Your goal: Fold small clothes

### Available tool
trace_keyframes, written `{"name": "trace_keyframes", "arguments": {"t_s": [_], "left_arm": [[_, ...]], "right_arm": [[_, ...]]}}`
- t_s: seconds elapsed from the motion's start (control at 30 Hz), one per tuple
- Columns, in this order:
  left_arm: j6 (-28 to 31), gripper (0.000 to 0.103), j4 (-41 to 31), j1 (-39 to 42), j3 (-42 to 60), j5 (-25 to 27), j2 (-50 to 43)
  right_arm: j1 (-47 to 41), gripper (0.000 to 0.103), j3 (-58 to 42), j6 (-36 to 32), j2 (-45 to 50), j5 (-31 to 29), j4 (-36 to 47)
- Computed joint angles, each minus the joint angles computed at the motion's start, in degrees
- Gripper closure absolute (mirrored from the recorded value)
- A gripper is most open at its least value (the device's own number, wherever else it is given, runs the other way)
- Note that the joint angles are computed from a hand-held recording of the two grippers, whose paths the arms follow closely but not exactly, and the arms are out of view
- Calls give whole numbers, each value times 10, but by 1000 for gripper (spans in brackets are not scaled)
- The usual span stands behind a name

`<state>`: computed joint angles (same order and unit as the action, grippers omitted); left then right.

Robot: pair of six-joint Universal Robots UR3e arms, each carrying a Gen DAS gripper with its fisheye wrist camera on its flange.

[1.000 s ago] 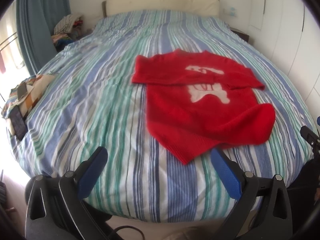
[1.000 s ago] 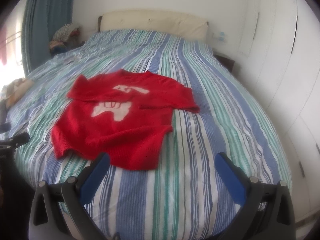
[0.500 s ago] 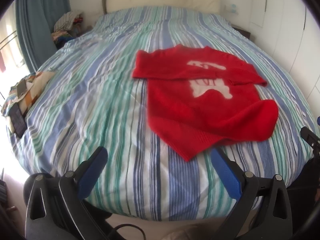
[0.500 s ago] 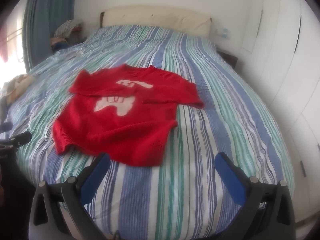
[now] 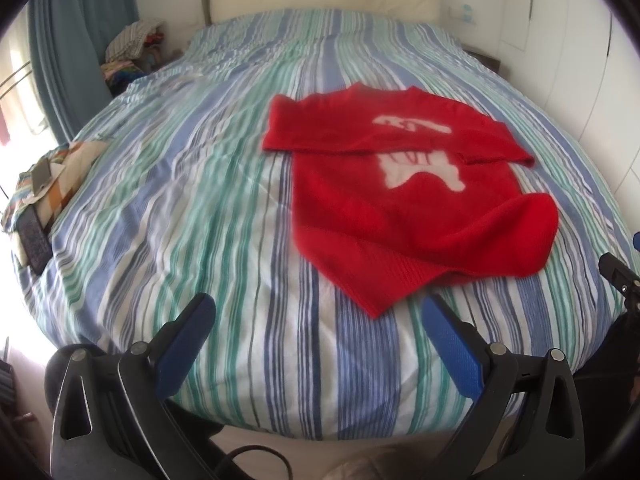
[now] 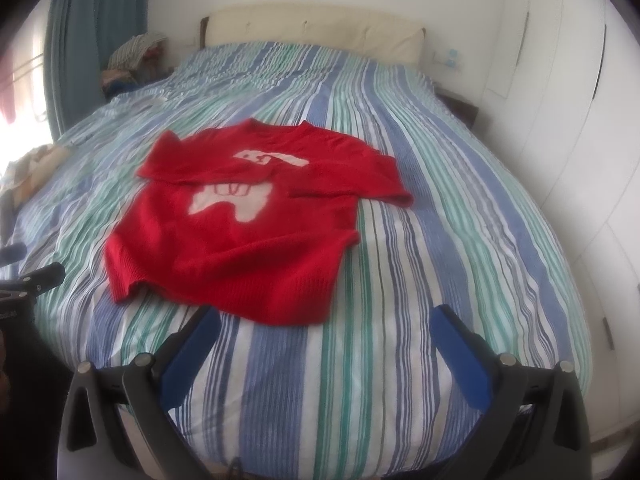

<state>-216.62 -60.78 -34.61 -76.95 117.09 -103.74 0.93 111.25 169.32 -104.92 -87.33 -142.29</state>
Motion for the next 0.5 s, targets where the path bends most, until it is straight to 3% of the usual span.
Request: {"name": "trace_keyframes", "arguments": {"t_s": [0.5], "left_arm": [[-2,0,9,2,-22,-8,7]], "right_arm": [[3,0,5,5,-1,-1,1]]}}
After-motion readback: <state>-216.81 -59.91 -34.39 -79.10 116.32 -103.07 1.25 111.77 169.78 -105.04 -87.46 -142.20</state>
